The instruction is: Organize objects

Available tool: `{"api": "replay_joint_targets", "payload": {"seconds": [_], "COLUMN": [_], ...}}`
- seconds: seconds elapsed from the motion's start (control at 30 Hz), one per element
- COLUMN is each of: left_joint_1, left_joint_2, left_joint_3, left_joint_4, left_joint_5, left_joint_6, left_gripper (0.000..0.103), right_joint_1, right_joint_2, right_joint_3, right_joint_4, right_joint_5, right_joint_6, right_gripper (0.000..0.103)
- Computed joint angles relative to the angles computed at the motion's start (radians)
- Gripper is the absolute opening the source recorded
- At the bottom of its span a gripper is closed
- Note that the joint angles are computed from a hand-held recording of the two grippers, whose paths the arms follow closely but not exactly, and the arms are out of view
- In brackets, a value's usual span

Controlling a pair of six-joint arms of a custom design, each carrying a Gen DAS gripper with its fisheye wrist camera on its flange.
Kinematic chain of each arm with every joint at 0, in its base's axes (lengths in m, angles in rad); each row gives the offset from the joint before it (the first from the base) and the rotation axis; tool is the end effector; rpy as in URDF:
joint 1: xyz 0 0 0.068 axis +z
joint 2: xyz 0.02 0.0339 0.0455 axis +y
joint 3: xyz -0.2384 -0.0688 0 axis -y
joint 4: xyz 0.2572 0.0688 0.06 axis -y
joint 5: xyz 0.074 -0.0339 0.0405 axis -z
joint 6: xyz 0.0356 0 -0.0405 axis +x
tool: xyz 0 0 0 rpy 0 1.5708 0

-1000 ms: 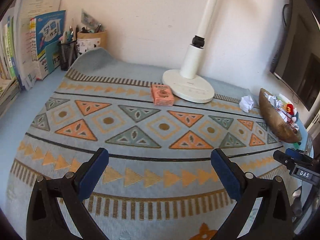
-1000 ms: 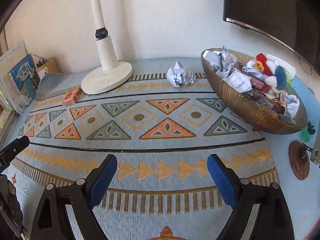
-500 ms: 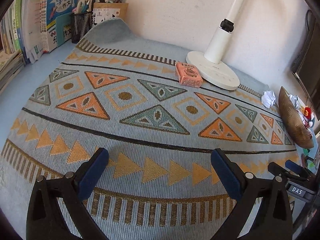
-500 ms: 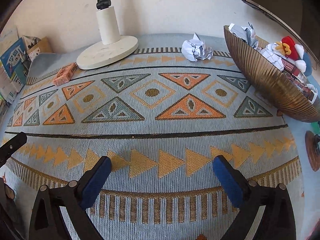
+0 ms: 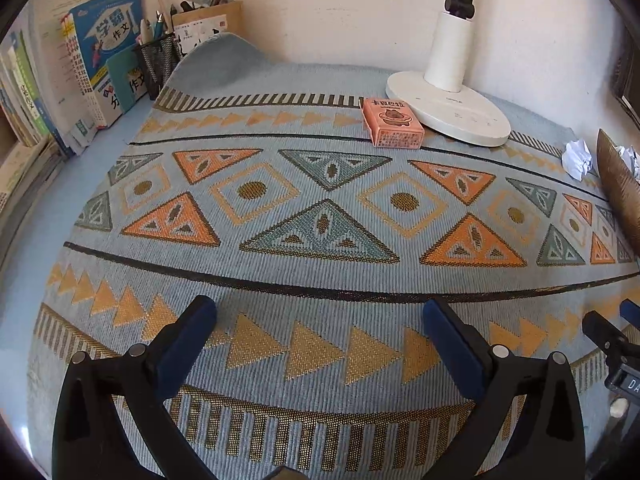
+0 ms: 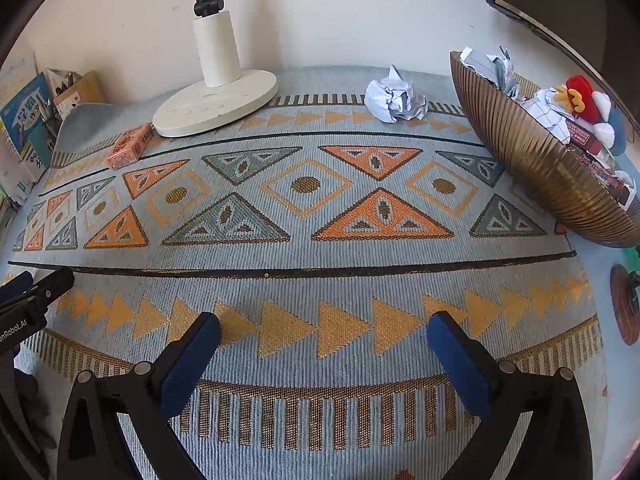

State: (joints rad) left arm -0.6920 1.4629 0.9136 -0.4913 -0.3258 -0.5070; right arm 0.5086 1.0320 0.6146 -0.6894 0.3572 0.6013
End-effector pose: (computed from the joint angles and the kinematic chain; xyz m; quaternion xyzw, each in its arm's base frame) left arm 0.2379 -0.1823 0.1745 0.0457 0.9521 -0.0167 0.3018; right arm 0.1853 0.0890 0.1727 0.0852 0.9548 -0.0277 0.2834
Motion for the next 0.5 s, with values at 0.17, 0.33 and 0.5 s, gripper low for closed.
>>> {"api": "replay_joint_targets", "payload": {"seconds": [0.17, 0.33, 0.5], "left_joint_1": [-0.002, 0.003, 0.013], "left_joint_2": [0.004, 0.001, -0.021], "left_joint_3": [0.007, 0.010, -0.008], "left_joint_4": [-0.001, -0.004, 0.013], "left_joint_5": [0.001, 0.007, 0.025], "left_joint_6": [0.003, 0.010, 0.025], "left_gripper": [0.103, 0.103, 0.102], "right_joint_1": [0.000, 0.000, 0.002], "right_joint_2": [0.000, -0.001, -0.002], "right_joint_3": [0.000, 0.000, -0.001], "right_joint_4": [0.000, 0.000, -0.002], "right_joint_5": [0.000, 0.000, 0.001], "right_joint_6": [0.000, 0.000, 0.002], "right_gripper": [0.103, 0.103, 0.103]}}
